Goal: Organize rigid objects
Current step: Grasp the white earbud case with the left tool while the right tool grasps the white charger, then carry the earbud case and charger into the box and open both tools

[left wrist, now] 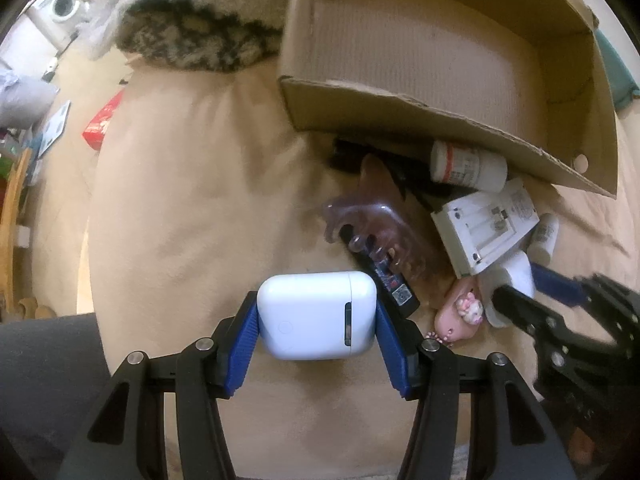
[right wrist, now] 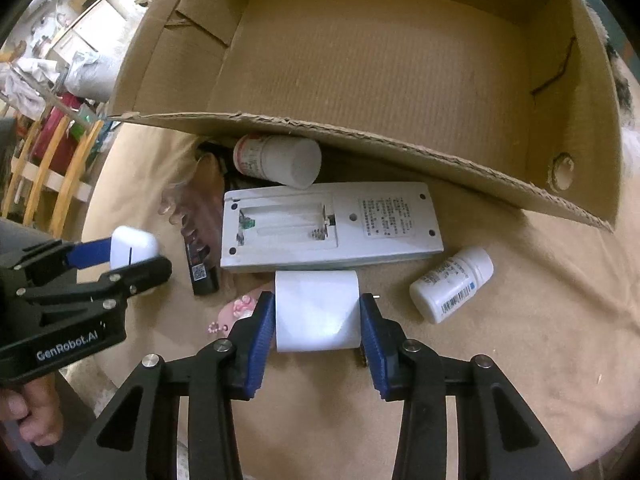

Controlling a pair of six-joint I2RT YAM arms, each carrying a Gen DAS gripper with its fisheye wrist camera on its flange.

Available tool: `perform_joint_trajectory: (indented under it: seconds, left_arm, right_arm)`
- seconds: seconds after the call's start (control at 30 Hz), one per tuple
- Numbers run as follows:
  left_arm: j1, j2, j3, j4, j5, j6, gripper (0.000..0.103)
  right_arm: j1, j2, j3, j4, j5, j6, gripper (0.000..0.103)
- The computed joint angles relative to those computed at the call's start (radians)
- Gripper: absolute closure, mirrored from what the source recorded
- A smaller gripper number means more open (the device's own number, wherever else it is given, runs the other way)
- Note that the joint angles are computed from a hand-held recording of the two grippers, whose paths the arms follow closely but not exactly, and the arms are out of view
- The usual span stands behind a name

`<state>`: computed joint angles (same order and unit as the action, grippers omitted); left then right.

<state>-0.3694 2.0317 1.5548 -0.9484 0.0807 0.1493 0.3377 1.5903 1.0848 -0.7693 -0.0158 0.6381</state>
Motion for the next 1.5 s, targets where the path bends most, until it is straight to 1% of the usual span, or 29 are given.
perform_joint_trajectory:
  seconds: [0.07, 0.17, 0.37, 0.5, 0.6, 0.63, 0.7, 0.8, 0.87, 0.97, 1.03, 1.2, 1.33, 1.4, 1.5]
  left_arm:
    - [0.004, 0.004, 0.004, -0.008, -0.002, -0.006, 0.051]
    - [0.015, 0.017, 0.023, -0.001, -0.014, -0.006, 0.051]
    - [0.027, -0.032, 0.025, 0.013, -0.032, -0.008, 0.051]
    - [0.054, -0.074, 0.053, -0.016, -0.007, 0.003, 0.051]
    - [0.058, -0.11, 0.083, -0.027, 0.018, 0.0, 0.051]
    - [0.057, -0.139, 0.065, -0.02, 0.025, -0.002, 0.051]
    - [0.051, -0.137, 0.125, -0.055, 0.046, -0.01, 0.051]
    - [0.047, -0.16, 0.151, -0.051, 0.065, -0.009, 0.051]
    - [0.036, -0.158, 0.19, -0.068, 0.078, -0.011, 0.051]
    - [0.014, -0.124, 0.281, -0.101, 0.091, -0.008, 0.051]
    - [-0.006, -0.103, 0.317, -0.102, 0.088, -0.011, 0.051]
    - [-0.057, 0.011, 0.484, -0.15, 0.084, -0.028, 0.051]
    - [-0.096, 0.096, 0.588, -0.163, 0.065, -0.03, 0.051]
    - [-0.109, 0.157, 0.655, -0.184, 0.056, -0.033, 0.051]
    - [-0.127, 0.215, 0.7, -0.189, 0.033, -0.025, 0.051]
  right_arm:
    - [0.011, -0.031, -0.016, -0.008, 0.004, 0.015, 0.059]
    - [0.038, -0.063, -0.025, -0.012, 0.038, 0.056, 0.059]
    - [0.056, -0.202, -0.059, -0.016, 0.114, 0.13, 0.059]
    - [0.071, -0.286, -0.085, 0.0, 0.154, 0.168, 0.059]
    - [0.034, -0.385, -0.095, -0.028, 0.156, 0.138, 0.059]
    - [0.019, -0.401, -0.09, -0.029, 0.158, 0.122, 0.059]
    - [-0.007, -0.422, -0.071, -0.044, 0.16, 0.094, 0.059]
    - [-0.042, -0.429, -0.02, -0.057, 0.165, 0.052, 0.059]
    - [-0.066, -0.419, 0.024, -0.071, 0.167, 0.015, 0.059]
    - [-0.102, -0.393, 0.073, -0.068, 0.162, -0.038, 0.059]
    - [-0.138, -0.366, 0.105, -0.058, 0.141, -0.074, 0.059]
    - [-0.203, -0.287, 0.149, -0.025, 0.103, -0.132, 0.059]
    - [-0.256, -0.226, 0.164, -0.001, 0.07, -0.16, 0.059]
    - [-0.275, -0.194, 0.158, 0.019, 0.063, -0.172, 0.059]
    - [-0.301, -0.162, 0.125, 0.069, 0.04, -0.169, 0.059]
